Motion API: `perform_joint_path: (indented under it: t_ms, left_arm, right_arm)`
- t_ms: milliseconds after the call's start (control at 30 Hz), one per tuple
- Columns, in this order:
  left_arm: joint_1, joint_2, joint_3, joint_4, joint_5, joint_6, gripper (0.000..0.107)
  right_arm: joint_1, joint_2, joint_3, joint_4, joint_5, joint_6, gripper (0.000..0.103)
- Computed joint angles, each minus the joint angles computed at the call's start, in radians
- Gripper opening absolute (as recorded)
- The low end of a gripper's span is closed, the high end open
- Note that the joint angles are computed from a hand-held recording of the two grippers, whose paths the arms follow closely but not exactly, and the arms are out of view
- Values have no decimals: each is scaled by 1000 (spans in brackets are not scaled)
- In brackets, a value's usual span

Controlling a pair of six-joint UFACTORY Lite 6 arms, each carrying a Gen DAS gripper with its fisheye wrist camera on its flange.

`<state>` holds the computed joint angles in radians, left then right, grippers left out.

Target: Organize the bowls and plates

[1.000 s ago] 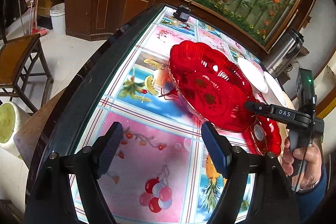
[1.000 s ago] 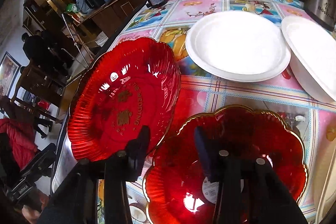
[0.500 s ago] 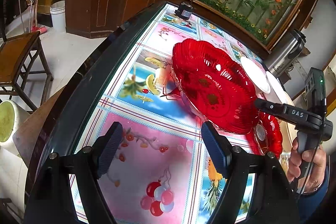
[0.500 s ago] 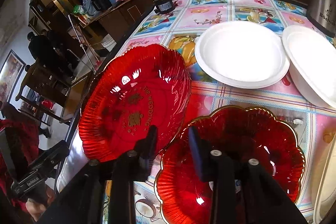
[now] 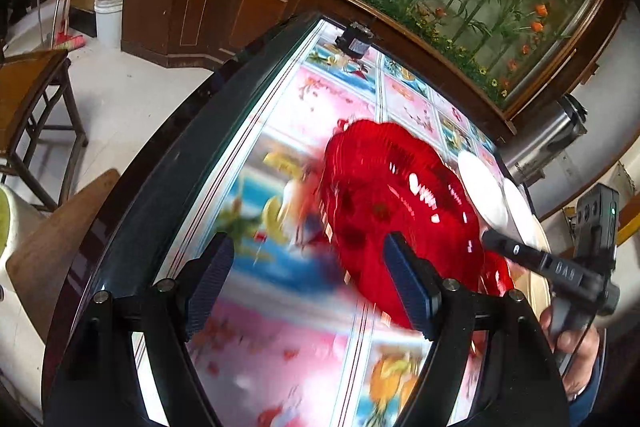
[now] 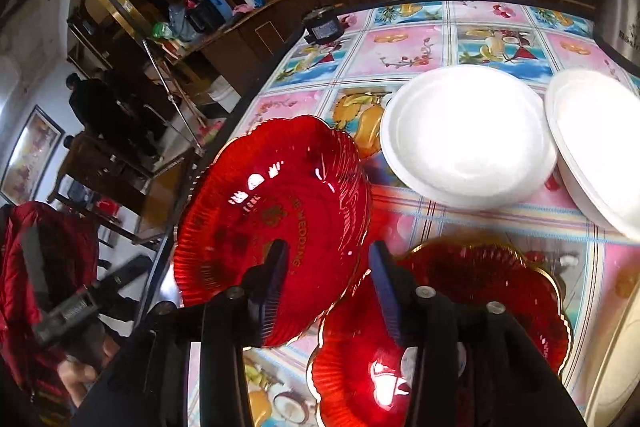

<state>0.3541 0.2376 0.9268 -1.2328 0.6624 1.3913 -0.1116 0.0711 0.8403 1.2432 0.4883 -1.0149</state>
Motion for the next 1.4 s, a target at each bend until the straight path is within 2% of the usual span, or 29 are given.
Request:
perform_joint_path:
  t_ms: [167, 200, 233, 267, 367, 433, 500, 633, 1400]
  left_arm:
    - [-82, 101, 85, -25, -66, -26, 77]
    - [-92, 128, 102, -29, -62, -25, 65]
    - [-100, 149, 118, -20, -66, -34, 46]
    - [-114, 174, 135, -6, -81, -52, 40]
    - [-130, 224, 155, -12, -78, -50, 30]
    - [-134, 233, 150, -23, -68, -33, 26]
    - [-140, 220, 130, -39, -73, -13, 25]
    - [-128, 190, 101, -36, -66, 0, 25]
    - [94, -55, -150, -14, 34, 161, 25]
  right_arm:
    - [25, 125, 97, -27, -44, 16, 45]
    - [25, 141, 109, -22, -43, 7, 45]
    - [26, 160, 120, -11, -36, -12, 42]
    - [29, 179, 134, -13, -28, -16, 41]
    - [43, 193, 137, -23, -59, 0, 28]
    - [36, 196, 129, 10, -50, -32, 14]
    - [21, 205, 123, 40, -21, -58, 9]
    - [37, 173, 94, 21, -48, -33, 9]
    - [161, -124, -179, 74, -54, -22, 10]
